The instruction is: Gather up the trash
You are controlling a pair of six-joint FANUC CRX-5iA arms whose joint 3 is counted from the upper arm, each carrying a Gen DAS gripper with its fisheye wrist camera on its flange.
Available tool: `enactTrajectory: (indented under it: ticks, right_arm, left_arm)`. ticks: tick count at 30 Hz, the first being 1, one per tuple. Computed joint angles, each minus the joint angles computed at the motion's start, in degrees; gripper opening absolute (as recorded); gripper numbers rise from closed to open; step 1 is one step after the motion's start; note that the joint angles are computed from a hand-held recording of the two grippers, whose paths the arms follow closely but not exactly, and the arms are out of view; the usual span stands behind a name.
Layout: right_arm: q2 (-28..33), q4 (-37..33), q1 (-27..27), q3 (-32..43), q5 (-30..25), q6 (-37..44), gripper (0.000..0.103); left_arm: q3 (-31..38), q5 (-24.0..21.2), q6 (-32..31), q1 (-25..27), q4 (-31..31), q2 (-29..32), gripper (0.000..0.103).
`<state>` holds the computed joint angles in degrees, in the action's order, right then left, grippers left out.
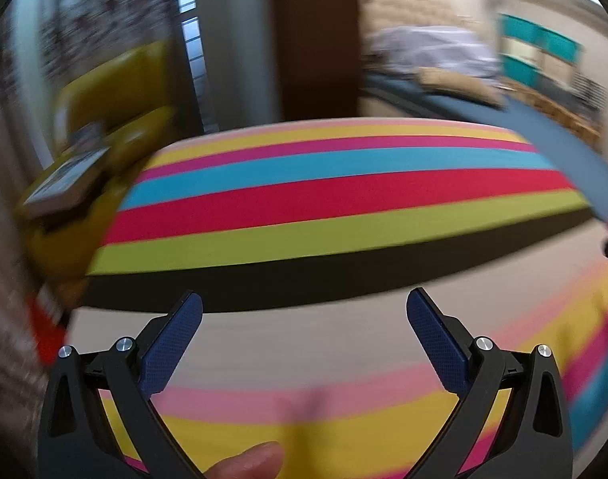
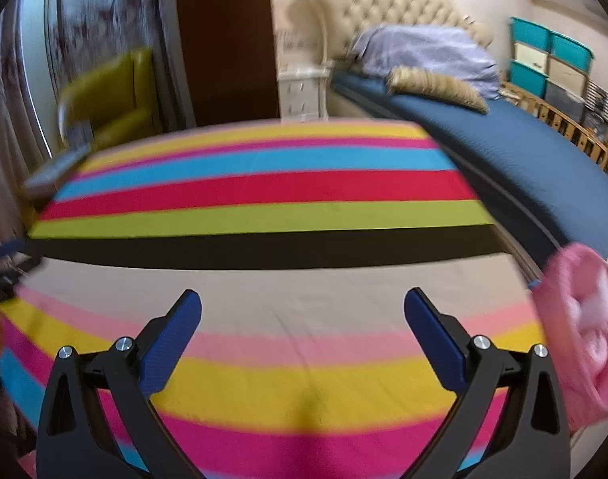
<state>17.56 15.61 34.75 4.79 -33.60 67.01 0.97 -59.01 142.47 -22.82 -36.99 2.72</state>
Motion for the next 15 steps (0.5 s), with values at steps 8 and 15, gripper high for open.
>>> enactTrajectory:
  ticks: [8, 15]
  right_arm:
    - [10.16, -4.11, 1.71, 13.66, -7.80, 3.62, 0.099]
    - [14.64, -2.91, 1.03, 18.00, -10.74, 2.57, 0.099]
  left_arm:
    - [-6.86, 3.09, 0.08, 12.51, 4.02, -4.32, 0.096]
    - [-6.03, 3.51, -1.31, 13.30, 5.34, -2.80, 0.096]
